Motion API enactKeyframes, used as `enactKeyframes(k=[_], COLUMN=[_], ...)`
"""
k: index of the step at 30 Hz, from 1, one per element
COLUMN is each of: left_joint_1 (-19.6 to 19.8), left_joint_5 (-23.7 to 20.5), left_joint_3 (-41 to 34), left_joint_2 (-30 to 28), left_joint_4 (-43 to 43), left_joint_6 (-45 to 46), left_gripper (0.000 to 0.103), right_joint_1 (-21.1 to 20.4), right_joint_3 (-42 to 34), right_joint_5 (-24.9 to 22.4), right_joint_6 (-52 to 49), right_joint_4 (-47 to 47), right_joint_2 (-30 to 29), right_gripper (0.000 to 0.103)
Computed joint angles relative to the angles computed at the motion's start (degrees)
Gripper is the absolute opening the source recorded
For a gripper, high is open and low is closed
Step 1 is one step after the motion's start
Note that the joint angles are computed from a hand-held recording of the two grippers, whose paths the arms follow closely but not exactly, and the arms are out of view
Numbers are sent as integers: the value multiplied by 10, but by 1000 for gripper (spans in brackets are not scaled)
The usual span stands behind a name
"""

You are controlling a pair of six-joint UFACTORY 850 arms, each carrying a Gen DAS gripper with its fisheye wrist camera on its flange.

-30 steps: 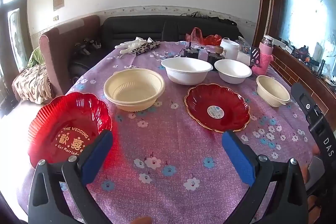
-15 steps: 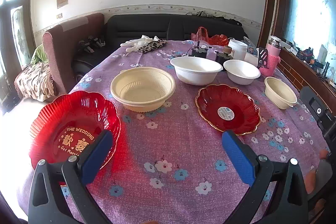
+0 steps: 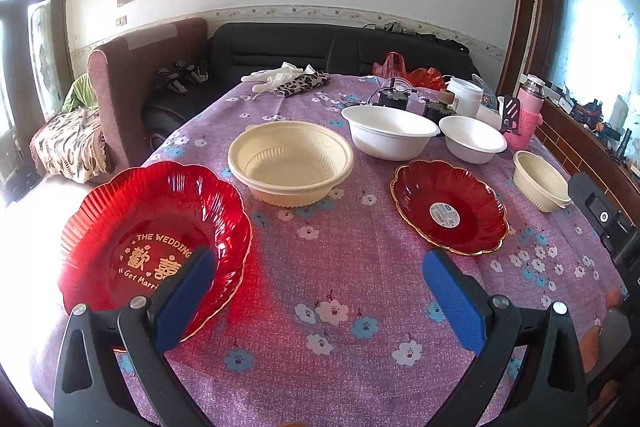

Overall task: Organize plates and bowls
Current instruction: 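Move the left tool toward the red gold-rimmed plate on the table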

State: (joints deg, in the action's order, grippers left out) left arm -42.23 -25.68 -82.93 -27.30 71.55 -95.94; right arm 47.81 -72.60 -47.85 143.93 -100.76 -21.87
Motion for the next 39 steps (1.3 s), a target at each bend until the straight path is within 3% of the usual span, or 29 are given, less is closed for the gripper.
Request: enactKeyframes(k=[9, 16, 20, 24, 27, 31, 34, 39], left_joint_1=[-1, -5, -7, -9, -10, -5, 3, 13], left_joint_5=[2, -6, -21, -32, -39, -38, -43, -64], left_joint_3=[-40, -110, -152, -178, -191, -216, -250, -294], left_joint_2=[-27, -76, -104, -124, -137, -154, -173, -201], left_joint_4=[-64, -152, -191, -207, -220, -284, -372, -434], left_joint_6=[69, 161, 205, 223, 238, 302, 386, 443], left_gripper=[103, 103, 103, 103, 103, 103, 103, 103], right_joint_1=[-15, -65, -86, -91, -105, -116, -123, -146], right_joint_3=[-10, -46, -62, -50, -50, -31, -28, -27], right_joint_5=[31, 124, 151, 126, 145, 154, 183, 278], right_joint_6=[-53, -166, -193, -129, -149, -105, -87, -34], right_joint_4=[39, 129, 155, 105, 127, 103, 92, 61], right_joint_2=[5, -3, -15, -23, -26, -13, -11, -14], right_gripper=[103, 103, 103, 103, 103, 103, 103, 103])
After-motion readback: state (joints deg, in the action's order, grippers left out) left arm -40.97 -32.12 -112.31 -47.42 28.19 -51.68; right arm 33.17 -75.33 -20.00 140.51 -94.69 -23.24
